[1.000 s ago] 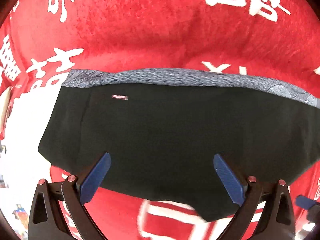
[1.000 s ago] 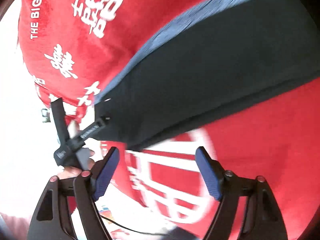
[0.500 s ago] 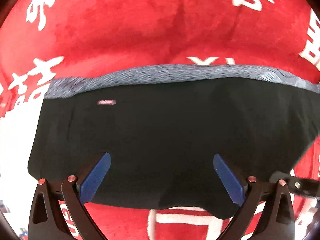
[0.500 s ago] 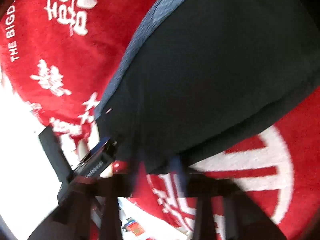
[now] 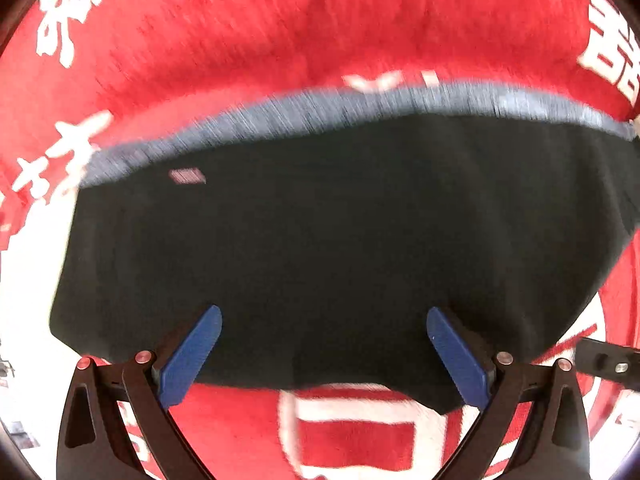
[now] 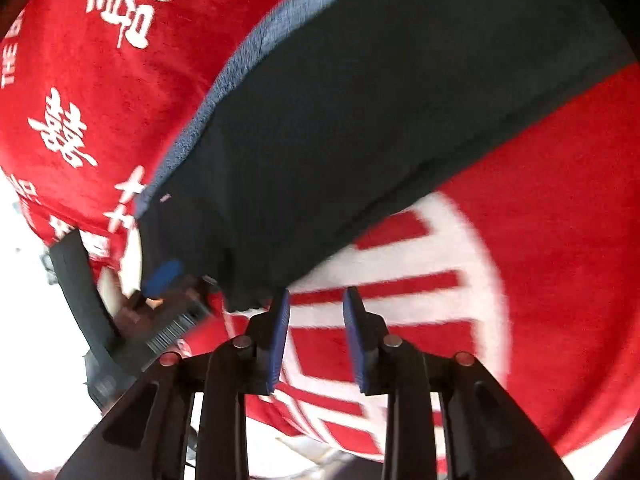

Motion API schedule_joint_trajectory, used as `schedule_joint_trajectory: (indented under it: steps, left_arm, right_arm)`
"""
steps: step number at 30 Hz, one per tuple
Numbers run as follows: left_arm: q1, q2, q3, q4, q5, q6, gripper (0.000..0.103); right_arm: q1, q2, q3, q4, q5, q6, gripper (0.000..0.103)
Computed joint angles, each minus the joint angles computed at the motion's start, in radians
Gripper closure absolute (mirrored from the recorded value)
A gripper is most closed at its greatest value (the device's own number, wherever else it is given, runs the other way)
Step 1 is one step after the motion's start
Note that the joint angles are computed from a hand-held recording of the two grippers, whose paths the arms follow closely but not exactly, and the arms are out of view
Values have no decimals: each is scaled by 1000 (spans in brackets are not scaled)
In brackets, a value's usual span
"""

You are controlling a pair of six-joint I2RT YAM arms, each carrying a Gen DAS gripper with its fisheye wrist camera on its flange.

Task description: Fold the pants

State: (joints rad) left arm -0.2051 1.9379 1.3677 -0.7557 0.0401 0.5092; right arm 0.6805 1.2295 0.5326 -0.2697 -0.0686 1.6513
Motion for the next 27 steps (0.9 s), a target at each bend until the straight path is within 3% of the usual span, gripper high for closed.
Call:
schedule_joint_trajectory:
  steps: [3, 7, 8, 10, 11, 12, 16, 19, 21, 24, 27]
  left_arm:
    - [15, 44, 94, 17, -18, -3, 0]
    - [51, 175, 252, 37, -82, -39, 0]
    - [61, 209, 274, 56, -124, -38, 0]
    - [83, 276, 322, 42, -176, -36, 0]
    - [114, 281, 320, 41, -125, -34, 0]
    - [133, 252, 268, 85, -92, -24, 0]
    - [121, 218, 208, 134, -126, 10, 0]
    - [102, 252, 297, 49, -155, -41, 0]
    - [92, 245, 310, 65, -143, -51, 0]
    - [59, 290, 398, 69, -143, -78, 0]
    - [44, 416, 537, 41, -233, -87, 0]
  right_arm:
    - [-38, -63, 118, -289, 75, -135, 71]
    - [-181, -9, 230, -443, 131, -366, 68]
    - [-211, 1, 235, -462, 133, -409, 62]
    - [-262, 91, 246, -447, 124, -483, 57]
    - [-276, 117, 234, -447, 110, -497, 57]
    - [-290, 117, 199, -423, 84, -506, 57]
    - [-242, 39, 123, -364, 149, -494, 57]
    - [-236, 93, 169, -392, 159, -518, 50]
    - [-245, 113, 185, -387, 143, -530, 41]
    - [-238, 130, 190, -381, 145, -530, 38]
    - [-232, 142, 189, -365, 155, -532, 37]
